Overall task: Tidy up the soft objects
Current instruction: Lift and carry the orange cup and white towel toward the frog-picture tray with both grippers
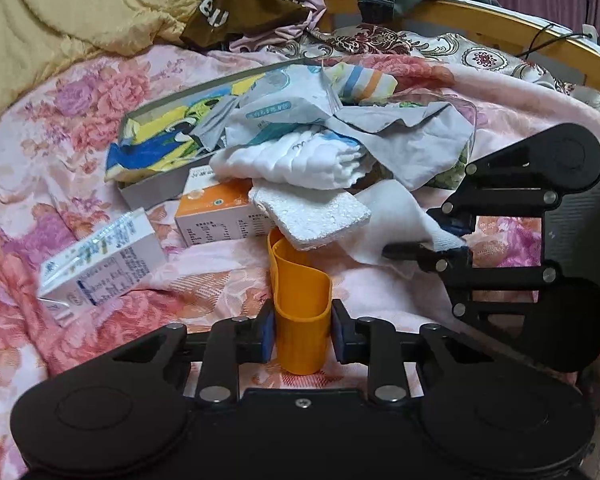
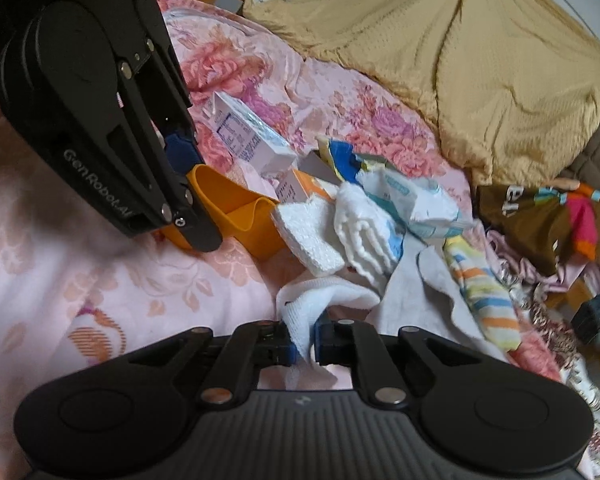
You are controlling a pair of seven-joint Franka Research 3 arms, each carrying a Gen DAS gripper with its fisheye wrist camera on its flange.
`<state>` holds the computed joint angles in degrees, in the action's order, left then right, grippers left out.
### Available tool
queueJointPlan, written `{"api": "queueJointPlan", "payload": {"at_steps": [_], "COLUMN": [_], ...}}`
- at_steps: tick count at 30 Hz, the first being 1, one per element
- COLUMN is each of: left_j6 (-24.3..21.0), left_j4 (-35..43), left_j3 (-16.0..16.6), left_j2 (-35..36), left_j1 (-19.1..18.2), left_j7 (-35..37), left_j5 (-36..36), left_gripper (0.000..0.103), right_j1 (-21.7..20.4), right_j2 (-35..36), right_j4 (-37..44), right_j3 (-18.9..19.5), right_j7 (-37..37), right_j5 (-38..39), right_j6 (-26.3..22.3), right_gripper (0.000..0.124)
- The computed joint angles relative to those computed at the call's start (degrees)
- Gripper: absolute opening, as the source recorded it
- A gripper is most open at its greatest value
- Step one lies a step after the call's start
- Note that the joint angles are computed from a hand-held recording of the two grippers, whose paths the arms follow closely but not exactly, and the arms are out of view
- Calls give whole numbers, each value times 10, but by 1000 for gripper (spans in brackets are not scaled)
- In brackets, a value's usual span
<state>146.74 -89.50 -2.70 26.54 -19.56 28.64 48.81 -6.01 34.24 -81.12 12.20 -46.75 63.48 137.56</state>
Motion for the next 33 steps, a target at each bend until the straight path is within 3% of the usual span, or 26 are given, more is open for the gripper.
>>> {"api": "queueJointPlan", "payload": {"at_steps": [7, 19, 33], "left_j6": [24, 9, -76], "left_j4": [-58, -96, -100], "left_j3": [-6, -21, -34], "left_j2": [-50, -86, -107], "left_j1": [1, -16, -33], "left_j7": [-90, -222, -349], "left_j5": [-13, 72, 219], "left_gripper": [24, 22, 23], "right_j1": [-17, -17, -16], "right_j2": [-43, -99, -111], "right_j4": [-40, -99, -116], "right_j3": [-2, -35, -53], "right_j7": [-5, -53, -114], "right_j5": [46, 143, 242], "right_j6": [-25, -67, -104], "right_gripper": [9, 9, 9]}}
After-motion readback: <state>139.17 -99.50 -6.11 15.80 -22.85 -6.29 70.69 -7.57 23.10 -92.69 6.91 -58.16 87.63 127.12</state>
